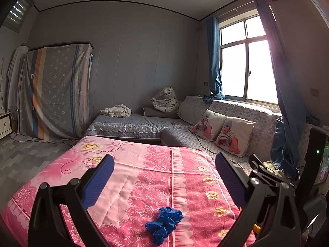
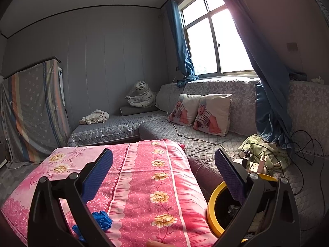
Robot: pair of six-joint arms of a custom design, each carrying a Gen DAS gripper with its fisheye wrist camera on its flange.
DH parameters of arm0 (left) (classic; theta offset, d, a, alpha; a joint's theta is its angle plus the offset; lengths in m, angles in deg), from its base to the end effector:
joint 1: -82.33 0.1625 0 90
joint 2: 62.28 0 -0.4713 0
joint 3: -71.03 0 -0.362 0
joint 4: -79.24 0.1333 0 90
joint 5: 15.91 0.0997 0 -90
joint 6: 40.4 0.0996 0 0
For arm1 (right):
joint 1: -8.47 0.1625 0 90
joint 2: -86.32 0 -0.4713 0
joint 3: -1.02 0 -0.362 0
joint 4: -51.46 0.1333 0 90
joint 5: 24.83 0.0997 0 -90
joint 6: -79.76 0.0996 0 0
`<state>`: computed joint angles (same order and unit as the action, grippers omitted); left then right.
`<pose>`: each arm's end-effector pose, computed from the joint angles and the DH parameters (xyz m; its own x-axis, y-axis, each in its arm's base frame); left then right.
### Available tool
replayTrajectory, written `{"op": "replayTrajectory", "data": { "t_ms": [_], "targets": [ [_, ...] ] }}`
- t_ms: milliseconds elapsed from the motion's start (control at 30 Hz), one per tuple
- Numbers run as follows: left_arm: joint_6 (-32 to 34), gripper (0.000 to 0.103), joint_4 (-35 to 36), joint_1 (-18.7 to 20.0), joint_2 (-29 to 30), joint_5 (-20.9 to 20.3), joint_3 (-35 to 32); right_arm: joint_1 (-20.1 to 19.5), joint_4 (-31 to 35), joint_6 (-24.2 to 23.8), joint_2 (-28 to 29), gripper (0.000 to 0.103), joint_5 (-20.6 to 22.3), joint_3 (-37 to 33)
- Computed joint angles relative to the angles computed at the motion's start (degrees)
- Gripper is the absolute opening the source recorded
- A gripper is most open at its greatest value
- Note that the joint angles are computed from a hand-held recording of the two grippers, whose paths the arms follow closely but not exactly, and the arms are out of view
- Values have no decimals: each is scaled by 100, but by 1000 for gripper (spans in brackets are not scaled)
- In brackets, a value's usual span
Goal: Collect trash
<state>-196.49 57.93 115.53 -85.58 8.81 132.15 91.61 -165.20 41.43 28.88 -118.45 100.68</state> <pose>-0.4887 -0.5872 0.0195 -0.7792 -0.0530 -0.6246 0.6056 0.1937 -0.7719 0.0508 -0.6410 0.4061 -0.7786 0.0828 0.6221 -0.6008 0.1881 -0.7770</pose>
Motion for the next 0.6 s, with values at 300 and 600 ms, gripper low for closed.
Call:
{"op": "replayTrajectory", "data": {
  "t_ms": [300, 600],
  "targets": [
    [-79, 95, 141, 7, 13, 32, -47, -6, 10, 20, 6, 95, -19, 5],
    [-186, 95, 334, 22, 56, 74, -149, -4, 72, 21, 13, 95, -66, -23]
  ]
}}
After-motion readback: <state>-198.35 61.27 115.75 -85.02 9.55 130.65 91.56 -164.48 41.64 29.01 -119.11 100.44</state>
